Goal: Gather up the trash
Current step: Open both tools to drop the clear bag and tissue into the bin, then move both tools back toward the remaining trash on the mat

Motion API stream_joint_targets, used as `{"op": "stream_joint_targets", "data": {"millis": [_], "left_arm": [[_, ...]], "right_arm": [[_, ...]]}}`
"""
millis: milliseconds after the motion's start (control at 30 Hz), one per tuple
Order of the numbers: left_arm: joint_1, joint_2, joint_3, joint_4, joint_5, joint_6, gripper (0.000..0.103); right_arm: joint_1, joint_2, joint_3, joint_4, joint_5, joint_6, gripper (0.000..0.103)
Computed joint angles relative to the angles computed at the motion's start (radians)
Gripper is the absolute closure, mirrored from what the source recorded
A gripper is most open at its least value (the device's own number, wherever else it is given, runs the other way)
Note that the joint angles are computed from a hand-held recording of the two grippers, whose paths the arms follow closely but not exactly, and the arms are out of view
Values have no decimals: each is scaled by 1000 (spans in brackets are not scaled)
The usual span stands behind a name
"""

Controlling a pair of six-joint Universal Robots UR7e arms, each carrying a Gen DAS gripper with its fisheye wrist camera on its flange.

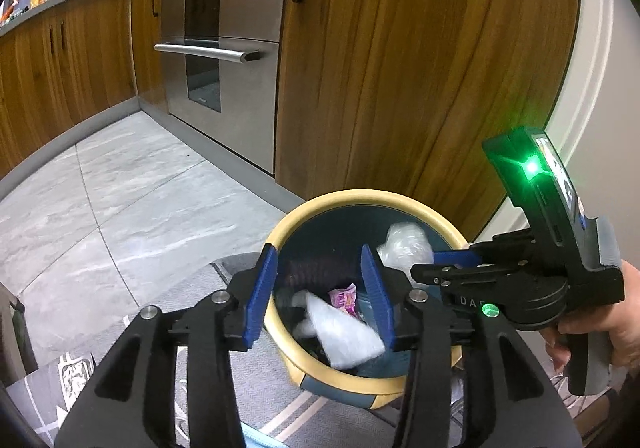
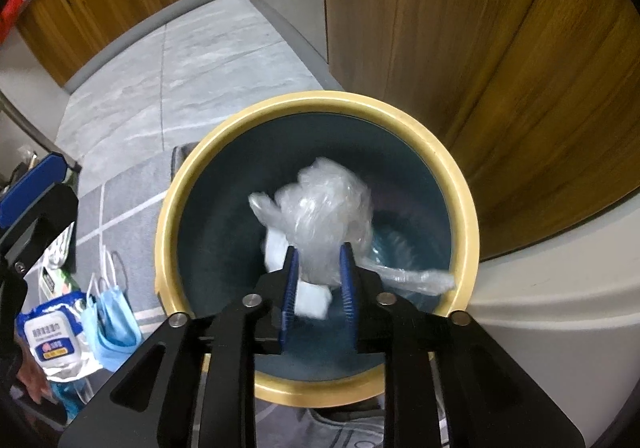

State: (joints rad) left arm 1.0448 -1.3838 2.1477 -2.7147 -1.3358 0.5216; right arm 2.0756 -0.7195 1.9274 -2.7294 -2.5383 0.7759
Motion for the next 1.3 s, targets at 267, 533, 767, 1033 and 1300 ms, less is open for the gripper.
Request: {"op": "stream_joint_targets", "data": {"millis": [267,533,767,1033,1300], "left_arm": [[5,-33,0,13,10,-6,49],[2,-105,28,-24,66,-17,7],[15,-183,14,53,89,-17,6],[35,-288,5,141,132,26,6],[51,-373,-31,216,160,39,6]], "right_arm": [[17,9,-5,-27,-26,-4,36],[61,46,-35,-131,-28,-102,11],[97,73,-81,-46,-63,-113,9],[132,87,-92,-110,-67,-107,8],[172,116,-125,-138,-101,-121,7]]}}
